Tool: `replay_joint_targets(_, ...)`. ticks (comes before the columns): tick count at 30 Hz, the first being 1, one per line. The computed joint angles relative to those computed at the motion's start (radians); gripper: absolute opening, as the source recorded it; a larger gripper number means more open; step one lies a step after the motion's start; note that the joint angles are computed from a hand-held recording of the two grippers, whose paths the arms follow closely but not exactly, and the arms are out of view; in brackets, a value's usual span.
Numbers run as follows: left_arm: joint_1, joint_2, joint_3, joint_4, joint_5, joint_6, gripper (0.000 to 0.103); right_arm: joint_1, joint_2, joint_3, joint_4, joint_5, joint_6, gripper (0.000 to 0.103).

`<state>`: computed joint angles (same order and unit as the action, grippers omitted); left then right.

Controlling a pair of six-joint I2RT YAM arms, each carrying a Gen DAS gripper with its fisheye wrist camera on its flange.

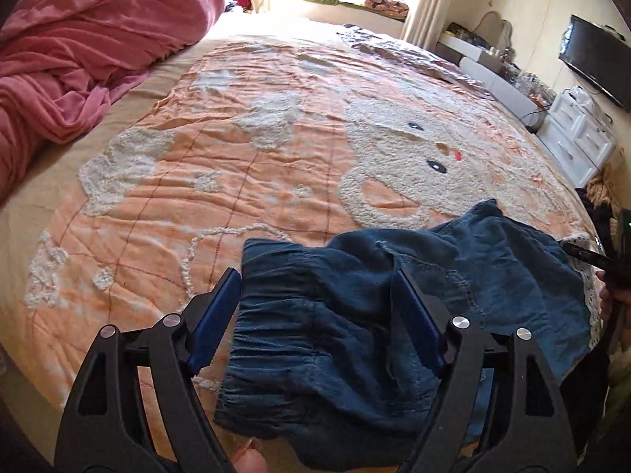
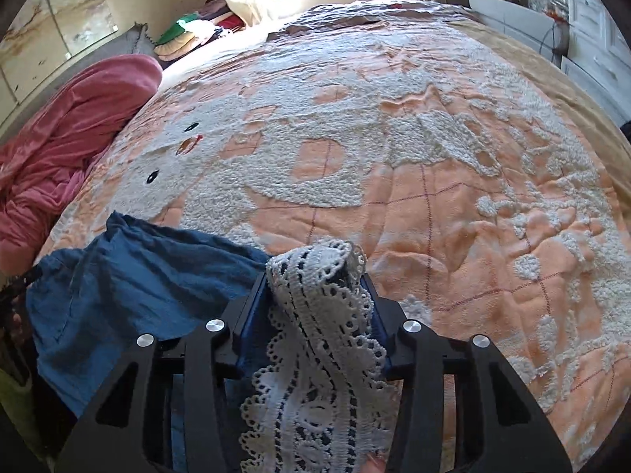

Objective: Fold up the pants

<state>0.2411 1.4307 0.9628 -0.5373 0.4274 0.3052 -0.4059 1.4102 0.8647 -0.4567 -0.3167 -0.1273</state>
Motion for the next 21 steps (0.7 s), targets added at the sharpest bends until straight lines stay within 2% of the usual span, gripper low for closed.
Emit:
replay_joint_targets(1, -0.001, 0.031, 0.011, 0.001, -0.034, -0.018, 0.073, 0.019, -0.015, -0.01, 0.002, 0.015, -0.017, 0.043)
replay_joint_targets(2, 0.0, 0.055, 0.022, -0.007, -0.042, -0.024, 0.073, 0.021, -0.016, -0.015, 0.006, 0.016, -0.032, 0.034)
replay_joint_targets(3, 0.003, 0.075, 0.033, -0.019, -0.033, -0.022, 0.073, 0.022, -0.01, -0.015, 0.007, 0.025, -0.034, 0.028)
replay_joint_targets(5, 0.007, 0.081, 0.039, -0.033, -0.012, -0.015, 0.073, 0.011, -0.005, -0.017, 0.021, 0.02, -0.022, 0.023)
replay_joint_targets(9, 0.007, 0.057, 0.028, -0.031, -0.008, -0.006, 0.073, 0.009, -0.111, -0.059, 0.086, 0.093, 0.005, 0.022)
replay_joint_targets(13, -0.007, 0.06, 0.023, -0.023, -0.029, -0.013, 0.073, 0.088, -0.019, -0.012, 0.112, 0.215, 0.033, 0.022)
replay_joint_targets(16, 0.0, 0.075, 0.028, -0.021, -0.025, -0.02, 0.073, 0.102, 0.094, 0.032, 0.122, 0.247, 0.026, 0.031)
replay_joint_targets(18, 0.003, 0.087, 0.033, -0.02, -0.023, -0.026, 0.073, 0.077, 0.106, 0.041, 0.126, 0.25, 0.05, 0.053)
replay_joint_targets(21, 0.017, 0.094, 0.037, -0.02, 0.006, -0.027, 0.073, 0.005, 0.025, 0.018, 0.123, 0.207, 0.081, 0.057)
